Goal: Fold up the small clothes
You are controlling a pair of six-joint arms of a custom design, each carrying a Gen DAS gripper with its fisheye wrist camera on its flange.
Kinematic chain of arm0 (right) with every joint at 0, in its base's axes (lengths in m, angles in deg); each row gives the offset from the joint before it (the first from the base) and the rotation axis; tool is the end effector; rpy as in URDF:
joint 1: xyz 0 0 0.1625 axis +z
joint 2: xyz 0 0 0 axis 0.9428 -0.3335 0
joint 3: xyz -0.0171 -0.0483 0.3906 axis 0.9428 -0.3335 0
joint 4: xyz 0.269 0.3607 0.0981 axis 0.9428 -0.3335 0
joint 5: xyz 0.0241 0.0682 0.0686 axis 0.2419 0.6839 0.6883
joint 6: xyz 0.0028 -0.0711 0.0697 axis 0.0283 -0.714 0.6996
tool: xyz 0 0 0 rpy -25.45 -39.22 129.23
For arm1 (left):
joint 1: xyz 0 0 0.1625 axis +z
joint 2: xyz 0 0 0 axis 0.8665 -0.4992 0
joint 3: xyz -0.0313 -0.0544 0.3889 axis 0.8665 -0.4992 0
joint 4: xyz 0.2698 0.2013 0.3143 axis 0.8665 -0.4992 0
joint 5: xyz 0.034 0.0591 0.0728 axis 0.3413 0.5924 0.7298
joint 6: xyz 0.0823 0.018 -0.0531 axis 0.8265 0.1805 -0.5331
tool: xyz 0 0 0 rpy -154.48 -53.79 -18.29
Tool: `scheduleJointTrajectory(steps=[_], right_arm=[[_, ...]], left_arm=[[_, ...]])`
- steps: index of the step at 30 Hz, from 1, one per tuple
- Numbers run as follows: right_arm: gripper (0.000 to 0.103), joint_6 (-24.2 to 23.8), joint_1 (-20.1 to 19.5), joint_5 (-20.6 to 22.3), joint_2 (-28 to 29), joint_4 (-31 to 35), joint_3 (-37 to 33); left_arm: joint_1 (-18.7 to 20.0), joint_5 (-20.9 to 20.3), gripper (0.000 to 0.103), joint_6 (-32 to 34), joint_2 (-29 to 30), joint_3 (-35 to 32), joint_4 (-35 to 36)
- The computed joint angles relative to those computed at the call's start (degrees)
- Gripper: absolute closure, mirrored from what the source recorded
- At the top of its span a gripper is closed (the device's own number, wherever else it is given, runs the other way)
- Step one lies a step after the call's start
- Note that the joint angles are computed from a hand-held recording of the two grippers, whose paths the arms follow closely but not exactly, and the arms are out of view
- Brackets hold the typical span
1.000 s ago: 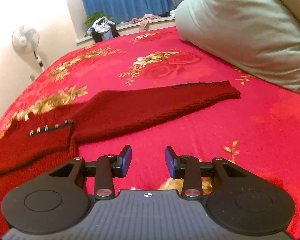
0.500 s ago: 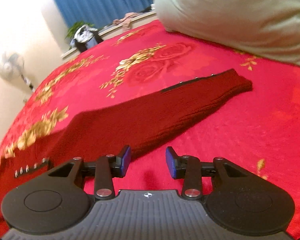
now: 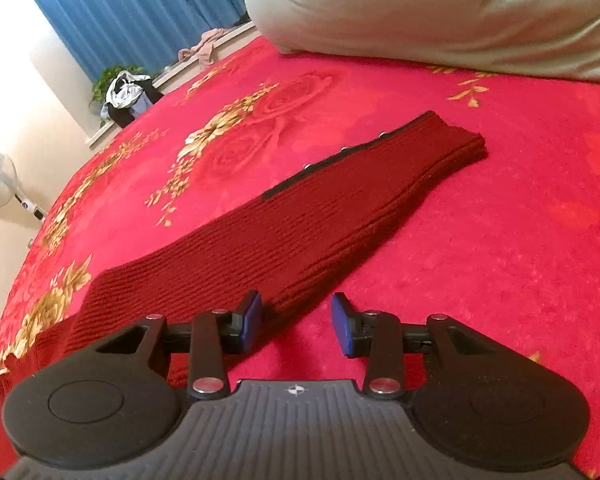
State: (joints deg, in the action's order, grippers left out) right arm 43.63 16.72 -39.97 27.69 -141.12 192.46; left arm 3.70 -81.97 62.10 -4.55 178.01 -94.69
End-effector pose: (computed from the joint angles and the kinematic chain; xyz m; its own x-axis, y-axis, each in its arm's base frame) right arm 0.0617 -0.6257 0.1679 -0.8913 0.3658 0.2680 -0.0210 0.5571 -0.8302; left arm -0.0133 -0.5220 0.3295 -0.6329 -0.1977 -0.7486 0.5045 0.6281 -0.5924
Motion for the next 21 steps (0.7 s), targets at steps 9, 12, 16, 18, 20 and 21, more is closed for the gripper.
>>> scheduleJointTrajectory(steps=[9, 12, 16, 18, 20, 21], right_arm=[[0.064, 1.44, -1.04, 0.08, -0.31, -0.68, -0.59], [0.077, 2.14, -1.53, 0.79, -0.7, -0.81, -0.47], [0.084, 0.29, -1.85, 1.58, -0.49, -1.04, -0.5], [0.087, -0.2, -1.62, 1.16, -0.09, -1.14, -0.95], [0.092, -0.86, -1.35, 1.08, 0.22, -1.45, -1.3], [0.093, -1.54, -1.13, 0.87, 0.43, -1.8, -1.49]], left_arm=[[0.27, -0.28, 0.039, 0.52, 0.37, -0.29, -0.32], [0.3, -0.5, 0.039, 0.41, 0.2, -0.2, -0.4], [0.4, -0.53, 0.039, 0.54, 0.1, -0.1, 0.02], [0.5, -0.48, 0.039, 0.47, 0.11, -0.07, 0.22], [0.55, -0.39, 0.039, 0.48, 0.06, 0.03, 0.09], [0.53, -0.38, 0.039, 0.43, -0.02, 0.09, 0.08]])
